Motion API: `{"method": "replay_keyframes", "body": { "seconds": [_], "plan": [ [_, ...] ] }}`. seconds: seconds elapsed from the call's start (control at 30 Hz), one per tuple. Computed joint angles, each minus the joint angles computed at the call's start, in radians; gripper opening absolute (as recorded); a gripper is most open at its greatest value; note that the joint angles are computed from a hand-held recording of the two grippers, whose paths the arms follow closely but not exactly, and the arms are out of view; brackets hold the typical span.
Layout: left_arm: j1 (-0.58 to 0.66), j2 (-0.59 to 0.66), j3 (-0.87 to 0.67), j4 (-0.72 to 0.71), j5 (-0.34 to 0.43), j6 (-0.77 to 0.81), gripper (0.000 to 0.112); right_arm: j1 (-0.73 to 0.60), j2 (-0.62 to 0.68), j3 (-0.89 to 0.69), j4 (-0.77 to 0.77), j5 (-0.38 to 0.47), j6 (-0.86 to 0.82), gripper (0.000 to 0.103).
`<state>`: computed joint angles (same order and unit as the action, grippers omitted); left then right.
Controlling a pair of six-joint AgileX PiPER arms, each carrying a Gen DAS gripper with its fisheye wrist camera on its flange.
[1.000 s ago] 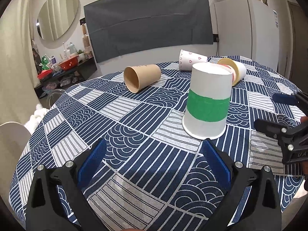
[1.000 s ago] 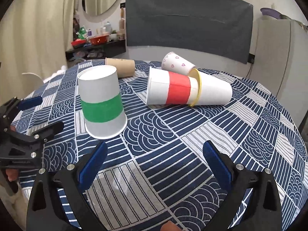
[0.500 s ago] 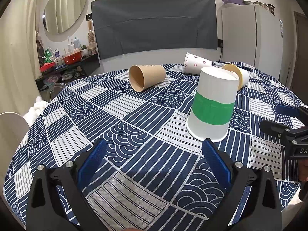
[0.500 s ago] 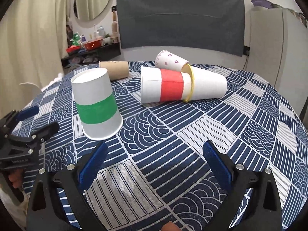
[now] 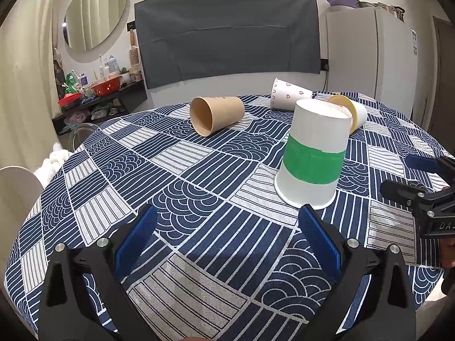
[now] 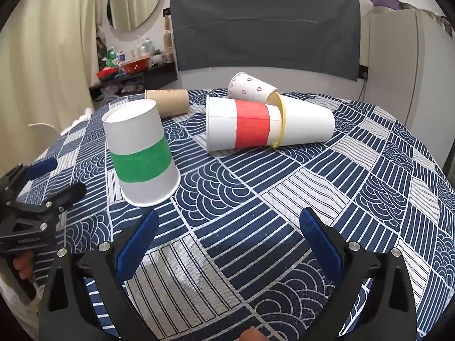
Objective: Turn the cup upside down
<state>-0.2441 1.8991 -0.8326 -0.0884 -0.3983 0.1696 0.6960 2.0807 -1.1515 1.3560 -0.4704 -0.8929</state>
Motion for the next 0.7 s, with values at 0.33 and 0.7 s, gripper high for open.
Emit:
{"method": "replay_keyframes", "body": {
  "seconds": [0.33,0.7],
  "plan": [
    [-0.009,0.001,0.002,-0.055,-0.006,0.053,0.097,0.013,0.004,-0.005,0.011,-0.012,-0.036,0.095],
    [-0.002,0.0,-0.003,-0.019,0.006,0.035,0.097,0.016,0.004,-0.008,0.02,-0.014,-0.047,0.095]
  ]
}}
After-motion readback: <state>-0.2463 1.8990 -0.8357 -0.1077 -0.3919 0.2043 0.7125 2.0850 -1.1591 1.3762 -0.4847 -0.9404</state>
